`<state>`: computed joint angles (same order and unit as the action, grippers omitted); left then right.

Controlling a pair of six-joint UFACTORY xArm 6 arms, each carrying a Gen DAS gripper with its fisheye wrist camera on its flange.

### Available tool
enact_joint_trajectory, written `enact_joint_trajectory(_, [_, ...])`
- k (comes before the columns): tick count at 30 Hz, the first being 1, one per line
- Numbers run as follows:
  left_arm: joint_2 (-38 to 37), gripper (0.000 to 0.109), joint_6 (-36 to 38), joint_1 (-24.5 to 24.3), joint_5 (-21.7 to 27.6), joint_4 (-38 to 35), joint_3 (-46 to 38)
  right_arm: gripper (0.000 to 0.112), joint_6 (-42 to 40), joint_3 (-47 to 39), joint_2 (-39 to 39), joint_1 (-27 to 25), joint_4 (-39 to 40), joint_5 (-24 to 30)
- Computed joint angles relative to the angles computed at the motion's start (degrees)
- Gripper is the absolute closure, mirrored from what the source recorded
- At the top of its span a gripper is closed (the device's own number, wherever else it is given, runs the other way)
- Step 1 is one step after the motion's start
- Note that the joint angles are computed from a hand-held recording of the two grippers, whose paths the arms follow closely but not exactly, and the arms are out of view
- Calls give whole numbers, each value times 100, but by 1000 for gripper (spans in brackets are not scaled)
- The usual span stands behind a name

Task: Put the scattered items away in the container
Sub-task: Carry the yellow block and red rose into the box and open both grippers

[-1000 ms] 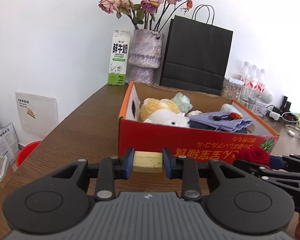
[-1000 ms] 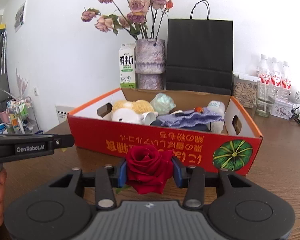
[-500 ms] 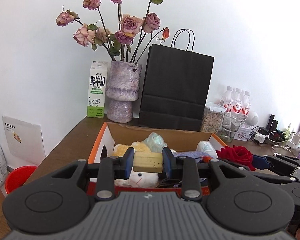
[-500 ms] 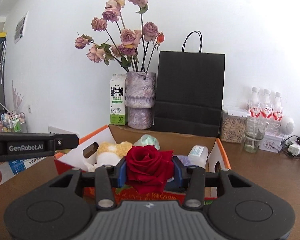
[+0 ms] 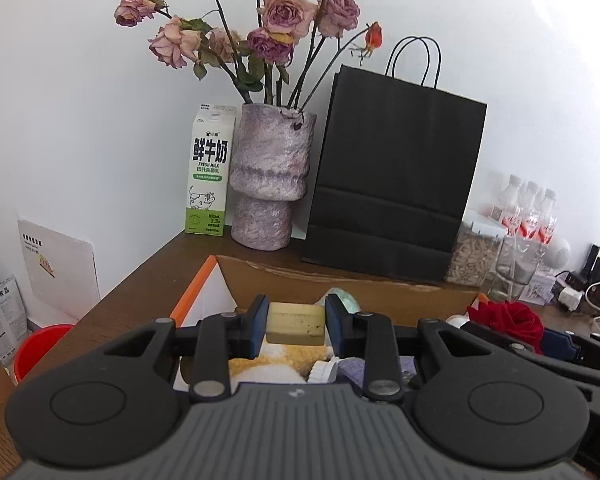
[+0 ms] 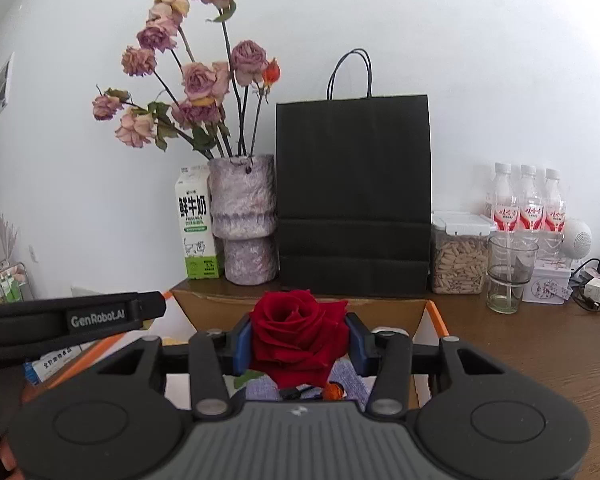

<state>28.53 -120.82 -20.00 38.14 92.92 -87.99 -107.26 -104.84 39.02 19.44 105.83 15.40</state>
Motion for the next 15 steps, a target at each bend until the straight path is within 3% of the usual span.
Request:
enact_joint_trajectory(4, [150, 77, 218, 50, -62, -189, -83, 67, 883, -348, 401, 54, -891, -218])
enact_joint_trajectory(9, [171, 77, 277, -28, 76, -73, -69, 63, 614, -327, 416, 63, -711, -252])
enact_joint_trajectory(10, [152, 72, 199, -48, 117, 36, -31, 62, 462, -280, 377, 52, -556, -222])
enact_joint_trajectory(11, [118, 49, 45, -73, 185, 194, 27, 52, 320, -250, 346, 33, -390, -175])
enact_joint_trajectory(12, [82, 34, -43, -111, 312, 235, 82, 29, 159, -187, 289, 1, -178, -90])
enact_joint_trajectory(13, [53, 7, -112, -189, 626, 186, 124, 20, 18, -157, 257, -27, 10, -34])
enact_joint_trajectory(15, [-54, 6, -304, -263, 987, 328, 261, 9, -625, -129, 178, -68, 743, -85])
